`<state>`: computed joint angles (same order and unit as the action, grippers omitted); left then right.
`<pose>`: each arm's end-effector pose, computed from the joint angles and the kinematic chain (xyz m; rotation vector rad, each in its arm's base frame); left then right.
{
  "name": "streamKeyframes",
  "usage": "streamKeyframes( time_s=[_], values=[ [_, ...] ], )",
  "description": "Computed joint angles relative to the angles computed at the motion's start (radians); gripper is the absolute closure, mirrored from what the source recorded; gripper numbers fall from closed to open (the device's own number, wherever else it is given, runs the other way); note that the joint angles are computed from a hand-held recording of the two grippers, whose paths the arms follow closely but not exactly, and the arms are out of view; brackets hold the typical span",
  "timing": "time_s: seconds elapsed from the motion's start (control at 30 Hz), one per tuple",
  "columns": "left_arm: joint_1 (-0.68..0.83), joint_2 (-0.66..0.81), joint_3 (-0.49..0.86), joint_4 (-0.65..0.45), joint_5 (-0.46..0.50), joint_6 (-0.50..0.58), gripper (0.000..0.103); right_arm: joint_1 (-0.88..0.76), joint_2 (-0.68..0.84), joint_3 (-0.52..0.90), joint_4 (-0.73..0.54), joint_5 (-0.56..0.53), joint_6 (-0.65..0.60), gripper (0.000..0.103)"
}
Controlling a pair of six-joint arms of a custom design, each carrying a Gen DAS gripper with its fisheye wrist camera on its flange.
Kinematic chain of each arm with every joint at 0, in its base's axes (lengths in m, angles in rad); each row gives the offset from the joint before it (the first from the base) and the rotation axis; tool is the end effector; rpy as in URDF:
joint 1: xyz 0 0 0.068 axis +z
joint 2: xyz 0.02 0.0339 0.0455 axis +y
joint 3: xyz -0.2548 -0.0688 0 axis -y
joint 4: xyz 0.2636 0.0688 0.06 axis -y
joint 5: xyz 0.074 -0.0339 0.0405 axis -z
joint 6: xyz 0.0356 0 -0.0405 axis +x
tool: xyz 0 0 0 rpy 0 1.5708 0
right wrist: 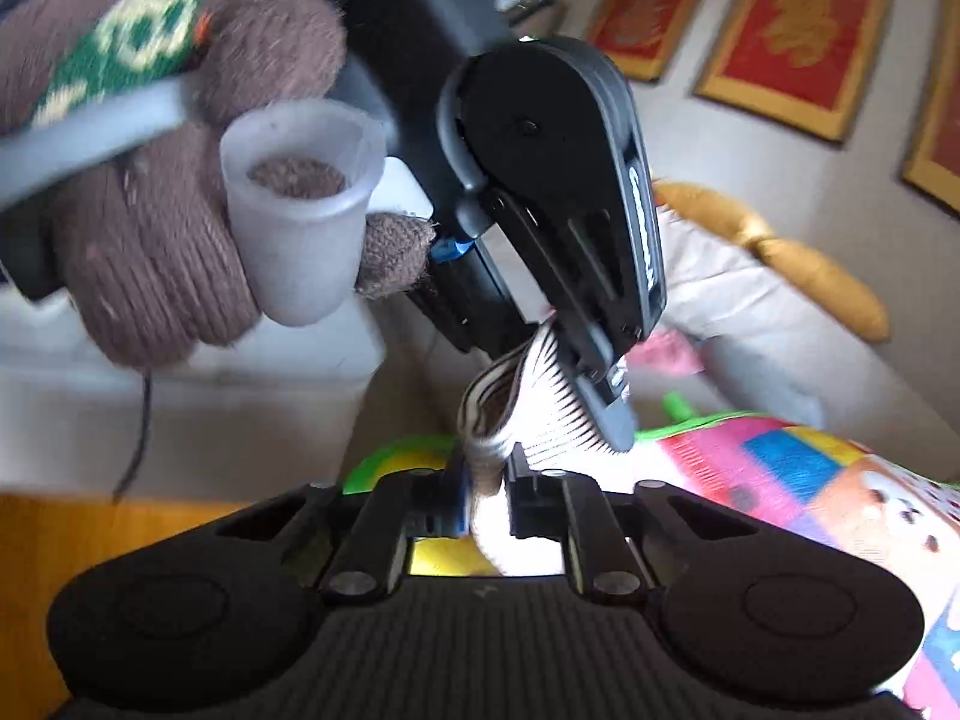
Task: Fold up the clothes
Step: 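Open the left gripper while the right gripper lays the fold down and releases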
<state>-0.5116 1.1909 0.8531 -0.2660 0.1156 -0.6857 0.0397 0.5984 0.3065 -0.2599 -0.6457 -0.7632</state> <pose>0.2457 -0.1427 0.2573 -0.1295 2.2819 -0.7852 0.1654 0.0280 0.1849 -1.1120 1.6745 0.2276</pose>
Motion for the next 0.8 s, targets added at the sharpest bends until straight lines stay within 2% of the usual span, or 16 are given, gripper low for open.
streamKeyframes(
  time_s=[0.03,0.1,0.2,0.27,0.37,0.43,0.57,0.7,0.8],
  values=[
    [-0.018,0.016,0.044,0.008,-0.026,0.038,0.076,-0.06,0.035,0.033,0.007,-0.04,0.02,0.094],
    [-0.06,0.045,0.122,0.048,-0.089,0.117,0.042,-0.196,0.14,0.115,0.017,-0.118,0.066,0.094],
    [-0.112,0.082,0.198,0.113,-0.164,0.193,0.022,-0.419,0.391,0.3,-0.007,-0.242,0.164,0.094],
    [-0.144,0.118,0.232,0.146,-0.204,0.231,0.015,-0.564,0.564,0.44,-0.056,-0.319,0.231,0.094],
    [-0.185,0.208,0.272,0.151,-0.225,0.271,0.01,-0.743,0.771,0.598,-0.051,-0.361,0.318,0.094],
    [-0.215,0.297,0.309,0.123,-0.214,0.304,0.01,-0.81,0.854,0.644,0.007,-0.311,0.338,0.094],
    [-0.3,0.496,0.402,0.078,-0.258,0.402,0.01,-0.9,1.043,0.776,-0.049,-0.228,0.27,0.094],
    [-0.373,0.679,0.511,0.062,-0.328,0.534,0.01,-0.95,1.166,0.83,-0.107,-0.181,0.173,0.094],
    [-0.392,0.75,0.563,0.044,-0.325,0.579,0.01,-0.956,1.227,0.838,-0.106,-0.157,0.157,0.094]
  ],
)
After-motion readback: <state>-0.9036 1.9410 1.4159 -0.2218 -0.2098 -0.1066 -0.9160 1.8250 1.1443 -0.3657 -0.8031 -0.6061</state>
